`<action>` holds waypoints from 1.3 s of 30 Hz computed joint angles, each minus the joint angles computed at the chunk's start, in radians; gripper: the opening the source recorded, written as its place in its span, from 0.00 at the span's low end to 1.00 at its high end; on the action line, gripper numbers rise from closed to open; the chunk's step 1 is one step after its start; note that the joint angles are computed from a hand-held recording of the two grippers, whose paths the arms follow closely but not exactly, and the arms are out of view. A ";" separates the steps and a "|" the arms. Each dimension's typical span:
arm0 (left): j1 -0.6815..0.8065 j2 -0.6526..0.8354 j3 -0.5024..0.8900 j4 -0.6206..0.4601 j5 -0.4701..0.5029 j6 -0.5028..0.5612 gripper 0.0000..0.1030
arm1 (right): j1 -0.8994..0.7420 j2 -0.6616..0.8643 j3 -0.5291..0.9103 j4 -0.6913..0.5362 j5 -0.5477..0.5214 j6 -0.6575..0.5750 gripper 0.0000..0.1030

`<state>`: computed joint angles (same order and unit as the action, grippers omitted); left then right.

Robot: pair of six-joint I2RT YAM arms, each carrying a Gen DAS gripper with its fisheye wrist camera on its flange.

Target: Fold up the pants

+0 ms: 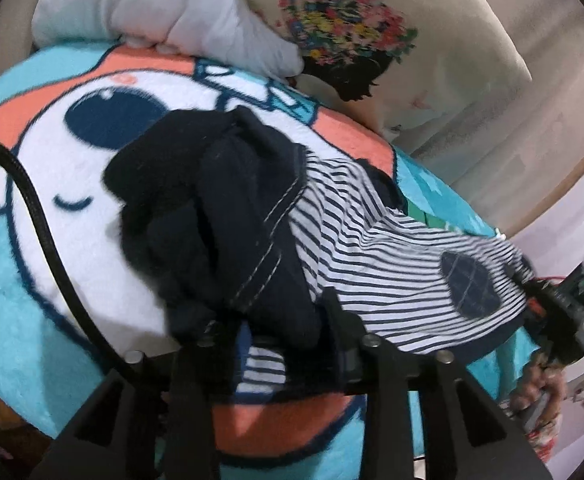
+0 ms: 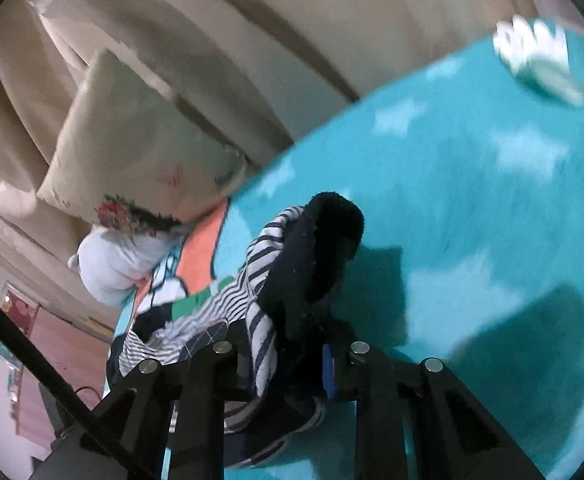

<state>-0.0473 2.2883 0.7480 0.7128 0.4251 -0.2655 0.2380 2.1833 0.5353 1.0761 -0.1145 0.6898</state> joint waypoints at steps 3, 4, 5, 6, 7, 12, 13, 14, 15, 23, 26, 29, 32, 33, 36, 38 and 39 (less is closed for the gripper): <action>-0.048 0.014 0.001 0.039 -0.069 -0.008 0.35 | -0.035 -0.078 -0.049 0.000 0.025 -0.028 0.21; -0.053 0.017 -0.001 0.052 -0.077 -0.009 0.36 | -0.041 -0.097 -0.064 -0.002 0.046 -0.036 0.21; -0.056 0.017 -0.002 0.057 -0.080 -0.006 0.38 | -0.058 -0.104 -0.082 0.007 0.054 -0.047 0.21; -0.054 0.015 -0.001 0.052 -0.075 0.002 0.39 | -0.067 -0.106 -0.094 0.010 0.068 -0.046 0.21; -0.047 0.009 0.003 0.031 -0.060 0.020 0.39 | -0.074 -0.103 -0.109 0.007 0.112 -0.041 0.22; 0.070 -0.069 -0.048 -0.068 0.125 0.184 0.39 | -0.078 -0.136 -0.218 0.076 0.212 -0.035 0.34; 0.102 -0.104 -0.093 -0.053 0.151 0.220 0.39 | -0.075 -0.161 -0.239 0.081 0.231 -0.043 0.36; 0.132 -0.132 -0.131 -0.034 0.162 0.245 0.39 | -0.050 -0.210 -0.260 0.070 0.279 -0.053 0.40; 0.153 -0.150 -0.152 -0.022 0.164 0.252 0.40 | -0.028 -0.242 -0.268 0.063 0.312 -0.062 0.42; 0.252 -0.051 0.016 -0.034 0.229 -0.014 0.61 | 0.215 -0.206 0.002 -0.178 0.271 -0.169 0.52; 0.243 0.050 0.172 -0.108 0.285 -0.113 0.66 | 0.297 -0.105 0.170 -0.312 0.214 -0.207 0.52; 0.221 0.099 0.259 -0.168 0.290 -0.143 0.69 | 0.352 -0.027 0.284 -0.375 0.216 -0.224 0.52; 0.183 0.090 0.276 -0.242 0.254 -0.093 0.41 | 0.362 0.048 0.394 -0.445 0.157 -0.210 0.52; 0.171 0.083 0.276 -0.275 0.235 -0.058 0.35 | 0.368 0.070 0.422 -0.467 0.141 -0.209 0.52; 0.160 0.061 0.221 -0.271 0.172 -0.003 0.31 | 0.389 0.121 0.498 -0.534 0.112 -0.208 0.52; 0.168 0.051 0.179 -0.253 0.167 0.011 0.31 | 0.403 0.158 0.539 -0.564 0.087 -0.206 0.55; 0.173 0.046 0.157 -0.238 0.170 0.020 0.31 | 0.410 0.169 0.545 -0.568 0.089 -0.209 0.56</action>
<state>0.1261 2.3341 0.9049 0.4749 0.5952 -0.2460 0.6480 2.3528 1.0805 0.5085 -0.0252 0.4812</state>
